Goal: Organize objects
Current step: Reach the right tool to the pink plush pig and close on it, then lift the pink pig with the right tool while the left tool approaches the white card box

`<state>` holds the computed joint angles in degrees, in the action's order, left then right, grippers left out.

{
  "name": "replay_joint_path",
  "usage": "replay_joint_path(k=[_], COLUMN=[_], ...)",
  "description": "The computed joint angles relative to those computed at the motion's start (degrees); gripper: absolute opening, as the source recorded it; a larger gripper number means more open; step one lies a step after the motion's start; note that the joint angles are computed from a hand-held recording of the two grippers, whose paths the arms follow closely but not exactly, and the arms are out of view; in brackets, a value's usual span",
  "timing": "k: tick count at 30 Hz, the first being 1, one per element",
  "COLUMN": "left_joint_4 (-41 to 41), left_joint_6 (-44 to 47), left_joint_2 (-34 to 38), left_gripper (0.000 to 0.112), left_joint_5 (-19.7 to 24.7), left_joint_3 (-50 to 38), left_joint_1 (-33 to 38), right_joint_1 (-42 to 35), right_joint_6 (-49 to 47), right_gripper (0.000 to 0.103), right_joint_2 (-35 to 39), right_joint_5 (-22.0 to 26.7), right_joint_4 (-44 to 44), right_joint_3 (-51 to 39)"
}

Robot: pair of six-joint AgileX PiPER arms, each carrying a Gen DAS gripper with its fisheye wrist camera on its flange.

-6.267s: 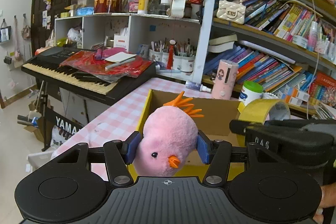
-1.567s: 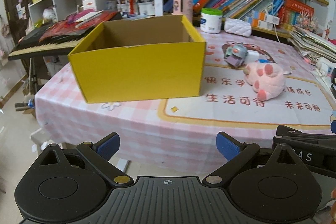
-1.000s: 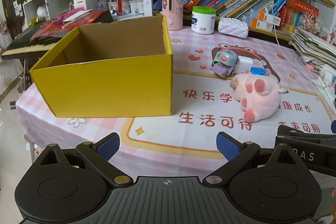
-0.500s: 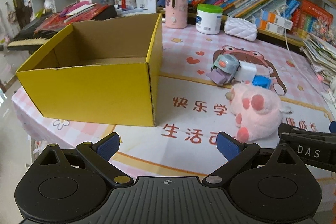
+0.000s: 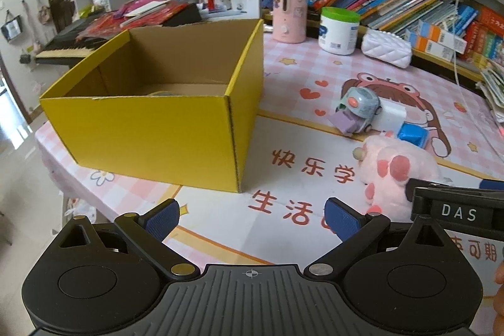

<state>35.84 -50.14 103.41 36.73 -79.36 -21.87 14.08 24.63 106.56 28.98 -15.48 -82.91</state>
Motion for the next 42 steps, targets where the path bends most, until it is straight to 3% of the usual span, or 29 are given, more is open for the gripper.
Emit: replay_joint_path(k=[8,10,12,14,17,20,22,25,28,32,37,42], left_joint_4=[3.2,3.5,3.2,2.6,1.3,-1.3,-3.6,-6.5,-10.8,-17.5,-24.4,-26.6], left_joint_6=[-5.6,-6.3,-6.6,-6.2,-4.6,-0.7,2.6,7.6,13.1,20.7,29.4,32.9], left_joint_2=[0.0,-0.3,-0.5,-0.6,-0.2,0.7,1.5,4.1,7.8,14.3,23.3,31.8], left_gripper=[0.100,0.100,0.100,0.100,0.100,0.100,0.099,0.099,0.098,0.095,0.089,0.086], left_joint_5=[4.8,5.5,5.7,5.5,4.1,1.3,-1.1,-3.3,-4.2,-3.3,0.9,6.3], left_joint_3=[-0.2,0.0,0.4,0.4,-0.1,-1.1,-1.8,-4.7,-9.8,-18.7,-32.0,-45.3], left_joint_1=[-0.4,-0.4,-0.4,-0.4,-0.8,-1.4,-1.9,-3.0,-3.6,-3.9,-4.1,-4.2], right_joint_1=[-0.7,-0.9,-1.1,-2.1,-4.2,-6.1,-6.8,-8.4,-10.9,-13.3,-15.8,-18.8], right_joint_6=[-17.0,-19.5,-21.3,-25.0,-28.3,-28.2,-22.4,-11.8,-12.9,-16.6,-20.2,-35.4], right_gripper=[0.099,0.090,0.068,0.063,0.059,0.059,0.059,0.059,0.059,0.059,0.059,0.059], right_joint_2=[5.4,6.6,7.6,8.0,5.8,1.8,0.0,-1.2,-1.7,-3.4,-5.3,-5.3], right_joint_5=[1.2,0.8,0.8,1.0,-2.4,-10.4,-14.1,-15.1,-14.0,-15.6,-17.2,-16.8], right_joint_4=[13.8,15.4,16.2,20.1,26.3,28.9,23.5,14.1,15.7,18.1,19.9,35.2], right_joint_3=[-6.5,-7.7,-8.6,-9.1,-6.4,-1.0,1.2,2.5,3.1,5.9,8.8,9.5])
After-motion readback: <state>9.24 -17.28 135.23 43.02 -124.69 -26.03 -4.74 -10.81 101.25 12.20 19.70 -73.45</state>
